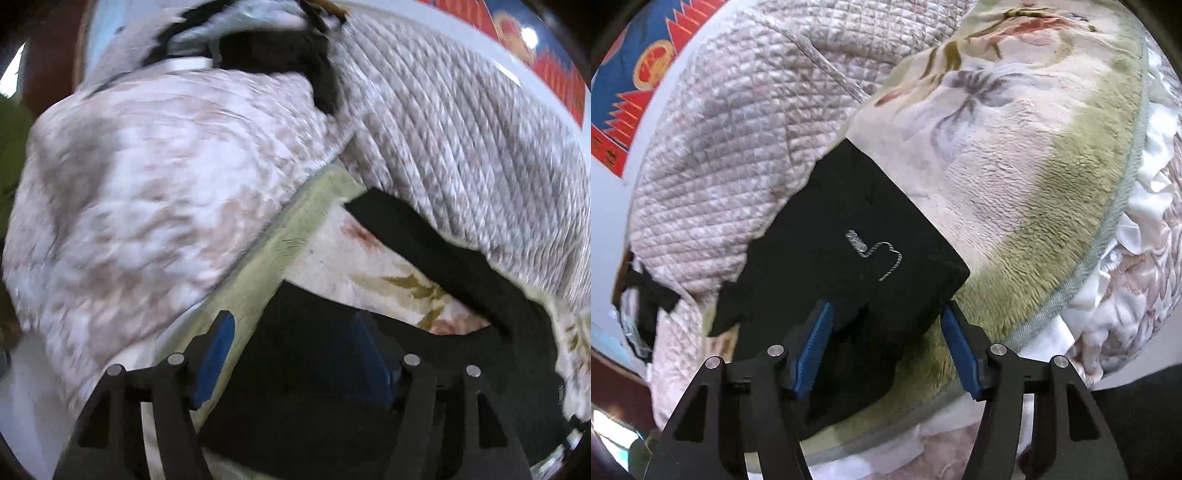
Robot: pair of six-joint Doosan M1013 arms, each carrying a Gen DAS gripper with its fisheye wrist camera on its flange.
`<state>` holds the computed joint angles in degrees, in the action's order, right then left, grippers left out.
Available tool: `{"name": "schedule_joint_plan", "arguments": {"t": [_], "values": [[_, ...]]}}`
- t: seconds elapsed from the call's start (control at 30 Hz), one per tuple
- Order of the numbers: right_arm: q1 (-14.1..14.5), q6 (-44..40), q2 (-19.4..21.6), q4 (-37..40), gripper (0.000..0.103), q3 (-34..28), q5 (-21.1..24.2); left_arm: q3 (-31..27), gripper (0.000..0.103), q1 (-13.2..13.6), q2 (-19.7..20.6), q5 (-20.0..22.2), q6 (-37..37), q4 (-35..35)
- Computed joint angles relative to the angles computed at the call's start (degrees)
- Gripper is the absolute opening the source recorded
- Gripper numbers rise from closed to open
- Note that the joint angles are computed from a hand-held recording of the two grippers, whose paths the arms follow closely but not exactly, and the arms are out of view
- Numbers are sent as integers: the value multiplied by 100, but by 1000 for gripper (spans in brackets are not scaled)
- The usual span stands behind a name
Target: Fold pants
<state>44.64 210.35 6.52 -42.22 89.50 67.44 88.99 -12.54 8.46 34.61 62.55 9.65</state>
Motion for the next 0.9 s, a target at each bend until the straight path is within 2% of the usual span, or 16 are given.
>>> {"name": "schedule_joint_plan", "arguments": {"t": [0.03,0.1,0.23,0.33,0.37,0.43,0.5,0.57,0.63,0.77,0.83,0.9], "values": [[-9,43,17,20,61,-15,79,-159,69,-17,143,169,92,14],[4,45,123,75,59,-161,518,-359,69,-61,332,407,218,30],[156,-67,378,-197,59,-530,1795,-502,66,-195,551,831,101,476],[221,-484,511,-550,59,-745,2283,-500,27,-329,603,946,-453,1295],[230,-720,564,-663,59,-825,2370,-500,6,-328,597,893,-431,1322],[230,-1164,659,-843,59,-955,2408,-477,5,-332,567,745,-610,1435],[198,-1602,733,-956,59,-1047,2215,-358,5,-398,472,470,-1164,2063],[162,-1940,786,-976,59,-1107,1984,-356,5,-415,453,338,-1380,2327],[110,-2244,813,-854,59,-1097,1732,-419,5,-422,517,497,-1412,2393],[-6,-2743,878,-396,59,-1081,1456,-571,10,-314,654,943,-1141,1814],[-31,-2819,877,-261,59,-1054,1463,-503,11,-295,585,861,-1302,1832],[-1,-2762,868,-335,59,-1020,1515,-394,12,-348,475,776,-1616,2171]]}}
